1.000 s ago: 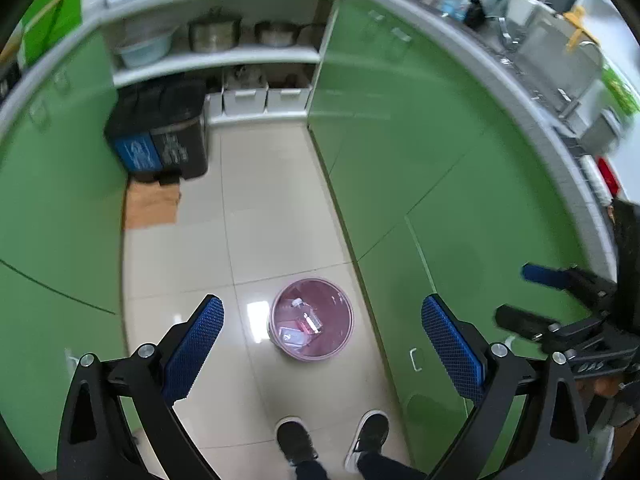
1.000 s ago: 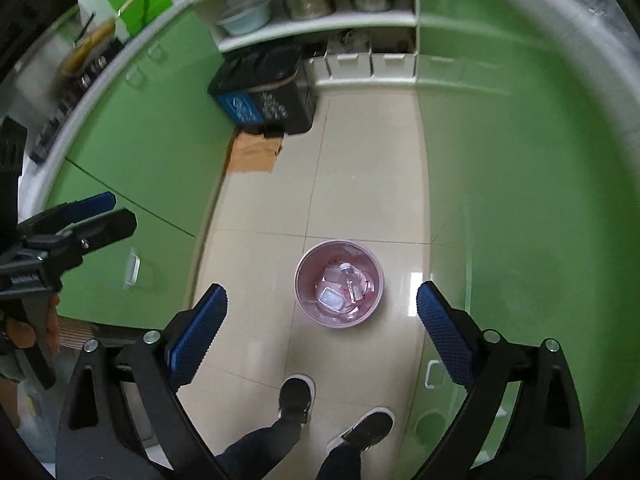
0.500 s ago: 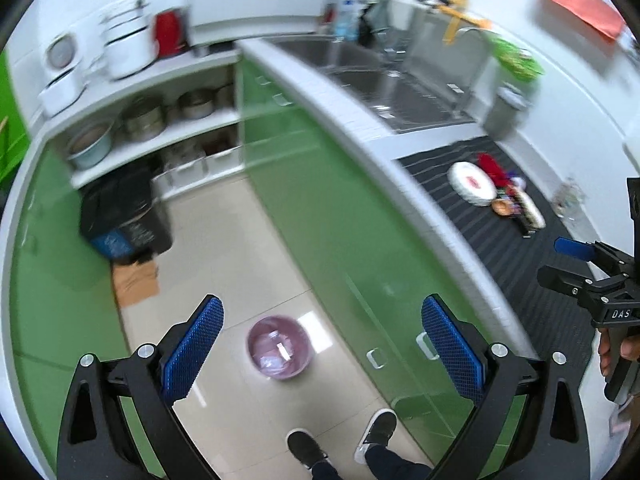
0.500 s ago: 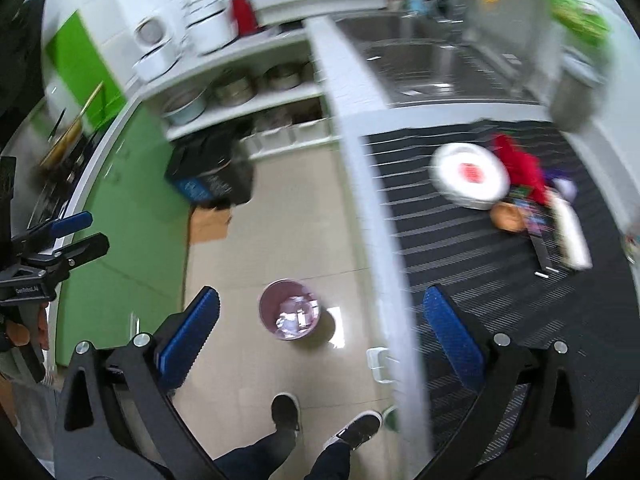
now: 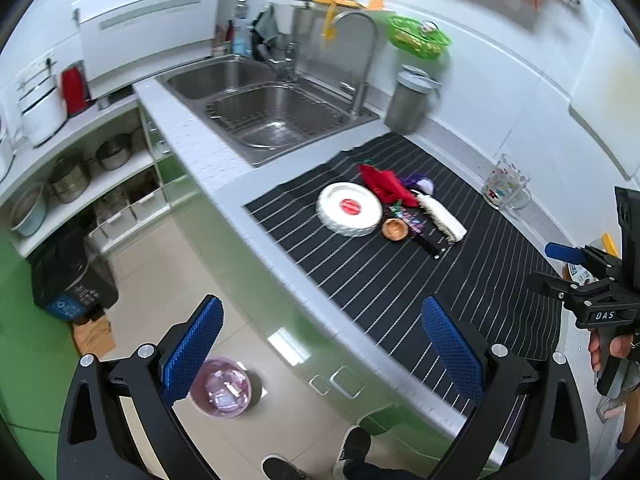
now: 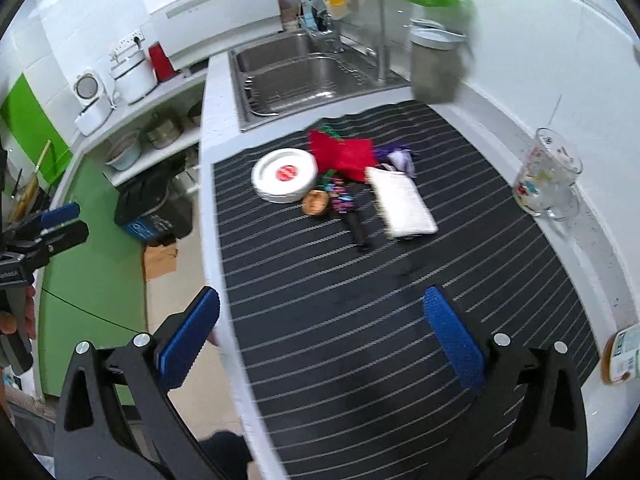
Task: Collect trash
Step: 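Move both grippers back over the striped mat, then grasp the white sponge with the right gripper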
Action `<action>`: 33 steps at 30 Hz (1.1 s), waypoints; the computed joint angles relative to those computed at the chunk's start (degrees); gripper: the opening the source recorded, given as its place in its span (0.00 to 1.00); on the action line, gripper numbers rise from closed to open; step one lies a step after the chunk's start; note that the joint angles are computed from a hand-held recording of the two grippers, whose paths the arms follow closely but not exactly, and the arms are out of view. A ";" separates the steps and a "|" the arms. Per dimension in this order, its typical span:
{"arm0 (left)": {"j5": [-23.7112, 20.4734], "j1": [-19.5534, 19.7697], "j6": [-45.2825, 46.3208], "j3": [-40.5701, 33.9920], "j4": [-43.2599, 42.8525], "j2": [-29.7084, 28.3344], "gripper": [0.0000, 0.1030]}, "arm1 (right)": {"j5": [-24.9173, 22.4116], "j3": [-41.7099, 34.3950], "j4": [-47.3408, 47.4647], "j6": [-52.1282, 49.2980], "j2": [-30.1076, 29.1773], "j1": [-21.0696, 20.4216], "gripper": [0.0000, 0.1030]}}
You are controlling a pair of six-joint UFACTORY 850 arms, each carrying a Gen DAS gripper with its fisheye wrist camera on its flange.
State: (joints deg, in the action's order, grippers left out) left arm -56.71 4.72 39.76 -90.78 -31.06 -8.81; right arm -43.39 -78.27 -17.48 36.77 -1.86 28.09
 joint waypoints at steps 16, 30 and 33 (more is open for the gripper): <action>-4.48 -7.00 -2.41 -14.83 2.25 -13.51 0.93 | -2.34 -10.40 4.99 -8.51 -10.86 -8.26 0.97; -7.59 -9.06 -8.66 -26.85 5.55 -25.02 0.93 | -6.42 -19.91 13.27 -19.81 -23.66 -13.55 0.89; -8.39 -9.47 -9.14 -28.58 6.05 -26.74 0.93 | -7.49 -21.37 14.56 -21.70 -25.58 -14.07 0.83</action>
